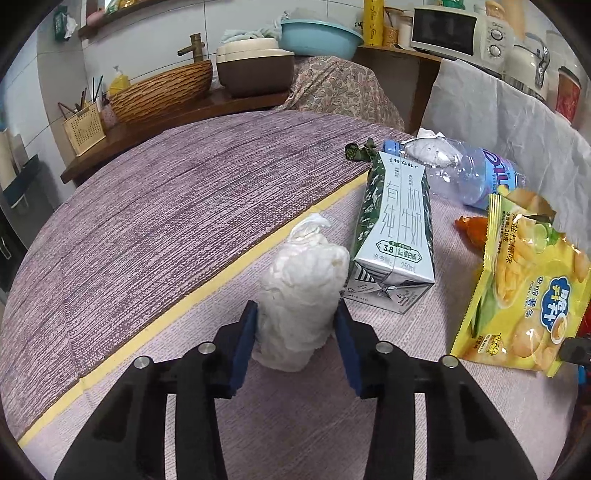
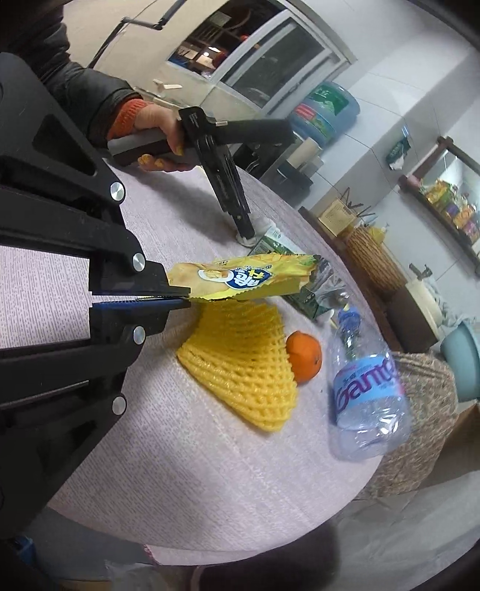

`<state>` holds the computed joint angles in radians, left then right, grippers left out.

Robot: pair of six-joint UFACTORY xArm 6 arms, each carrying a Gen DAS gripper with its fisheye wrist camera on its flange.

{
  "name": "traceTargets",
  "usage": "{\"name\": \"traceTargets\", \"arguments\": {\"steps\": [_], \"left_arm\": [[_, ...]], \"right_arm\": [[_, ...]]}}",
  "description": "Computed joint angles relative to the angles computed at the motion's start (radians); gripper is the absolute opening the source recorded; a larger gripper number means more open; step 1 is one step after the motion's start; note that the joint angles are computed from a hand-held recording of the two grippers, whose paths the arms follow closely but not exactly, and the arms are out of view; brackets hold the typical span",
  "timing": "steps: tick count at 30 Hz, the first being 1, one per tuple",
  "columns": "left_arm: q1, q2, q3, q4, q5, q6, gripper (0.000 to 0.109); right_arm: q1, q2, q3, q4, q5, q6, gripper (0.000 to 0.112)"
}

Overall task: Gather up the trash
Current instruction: 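Grasp the white tissue with the left tool while the right tool grasps the yellow snack bag, then carry the tissue and snack bag over the bin and release them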

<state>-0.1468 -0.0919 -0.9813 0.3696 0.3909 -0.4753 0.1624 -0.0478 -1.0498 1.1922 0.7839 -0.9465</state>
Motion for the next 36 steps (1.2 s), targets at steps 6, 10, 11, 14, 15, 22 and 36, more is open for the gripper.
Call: {"name": "traceTargets", "arguments": {"steps": [6,10,11,14,15,22,36], "left_arm": [[-0.003,-0.009,0.005,0.031,0.005,-0.036,0.031],[0.005,-0.045,0.035,0.009,-0.01,-0.057,0.029],[0.007,-0.057,0.042,0.014,-0.011,-0.064,0.029],[0.009,-0.104,0.072,0.023,-0.021,-0.083,0.029],[0.009,-0.121,0.082,0.029,-0.025,-0.094,0.029],[-0.026,-0.199,0.115,0.011,-0.049,-0.101,0.029],[-0.257,0.048,-0.183,-0.167,-0.088,0.09,0.029]], "right_arm": [[0.015,-0.035,0.025,0.017,-0.05,-0.056,0.002],[0.008,-0.046,0.027,0.021,-0.046,-0.084,0.002],[0.009,-0.052,0.03,0.02,-0.051,-0.094,0.002],[0.016,-0.066,0.038,0.026,-0.06,-0.119,0.002],[0.017,-0.071,0.04,0.028,-0.06,-0.126,0.002],[0.024,-0.117,0.065,0.066,-0.083,-0.185,0.002],[-0.121,-0.139,0.037,0.19,-0.175,-0.222,0.002]]}}
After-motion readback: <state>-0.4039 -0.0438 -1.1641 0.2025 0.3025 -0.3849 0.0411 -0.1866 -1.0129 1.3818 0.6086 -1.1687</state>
